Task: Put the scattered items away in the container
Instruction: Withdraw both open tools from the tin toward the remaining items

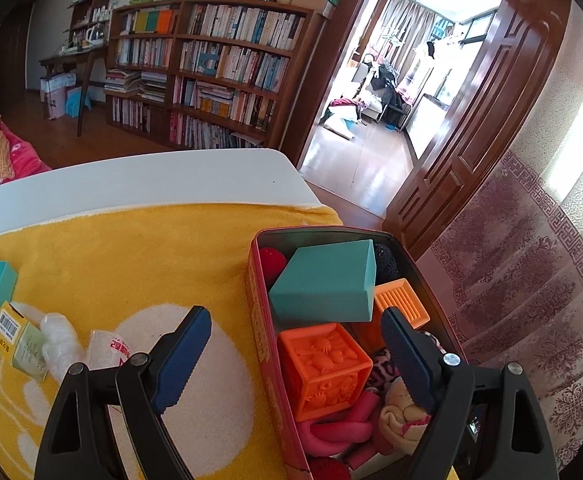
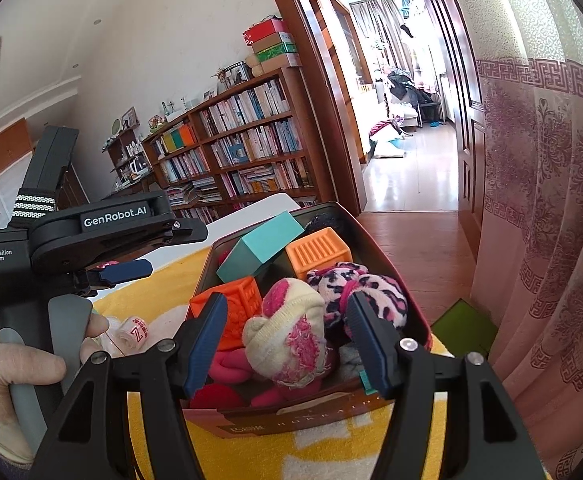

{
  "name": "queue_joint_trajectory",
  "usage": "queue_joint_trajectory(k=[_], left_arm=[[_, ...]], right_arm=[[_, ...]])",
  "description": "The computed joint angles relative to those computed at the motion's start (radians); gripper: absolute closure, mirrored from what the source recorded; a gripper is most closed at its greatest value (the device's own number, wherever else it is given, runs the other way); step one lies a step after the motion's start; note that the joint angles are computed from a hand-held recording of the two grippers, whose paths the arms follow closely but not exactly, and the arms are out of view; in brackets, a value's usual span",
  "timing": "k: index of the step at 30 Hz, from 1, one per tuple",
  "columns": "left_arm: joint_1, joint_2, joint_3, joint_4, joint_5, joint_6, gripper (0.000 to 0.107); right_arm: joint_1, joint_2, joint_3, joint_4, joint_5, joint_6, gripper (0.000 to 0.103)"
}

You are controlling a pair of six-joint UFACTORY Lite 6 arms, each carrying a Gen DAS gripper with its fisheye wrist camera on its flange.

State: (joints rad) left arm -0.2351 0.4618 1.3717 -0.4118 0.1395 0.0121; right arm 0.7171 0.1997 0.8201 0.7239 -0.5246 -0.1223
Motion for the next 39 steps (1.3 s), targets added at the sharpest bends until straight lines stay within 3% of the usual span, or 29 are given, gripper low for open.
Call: queue_joint_trajectory(k=[6, 11, 18, 24, 28, 31, 34, 39], left_arm=[[0.061, -0.155, -0.193, -0.244, -0.031, 0.246, 0.018], [0.154, -0.294, -0.355, -0.608, -0.025, 0.638, 0.019], [0.370, -0.468, -0.562, -0.909, 0.047, 1.007, 0.018], [0.596, -0.541, -0.678, -1.005, 0.133, 1.204, 0.018], [0.726, -0.536, -0.711, -1.017, 0.161, 1.314, 0.018], [0.828, -0.506, -0.719, -1.034, 0.202, 1.373, 0.018], [0.907, -0.479, -0.722, -1.056, 0.249, 1.428, 0.018], [0.973, -0.429, -0.702, -1.064, 0.301, 1.484, 0.018]], right_arm=[[0.028, 0.014, 0.016, 0.100, -0.036, -0.102, 0.037], [0.062, 0.031, 0.031, 0.178, -0.079, -0.188, 0.037], [0.112, 0.077, 0.066, 0.280, -0.144, -0.302, 0.036], [0.160, 0.118, 0.112, 0.388, -0.203, -0.421, 0.036], [0.186, 0.087, 0.122, 0.429, -0.186, -0.446, 0.036], [0.212, 0.052, 0.140, 0.444, -0.140, -0.457, 0.036], [0.241, 0.057, 0.208, 0.442, -0.072, -0.480, 0.029], [0.287, 0.199, 0.439, 0.496, 0.065, -0.613, 0.027]])
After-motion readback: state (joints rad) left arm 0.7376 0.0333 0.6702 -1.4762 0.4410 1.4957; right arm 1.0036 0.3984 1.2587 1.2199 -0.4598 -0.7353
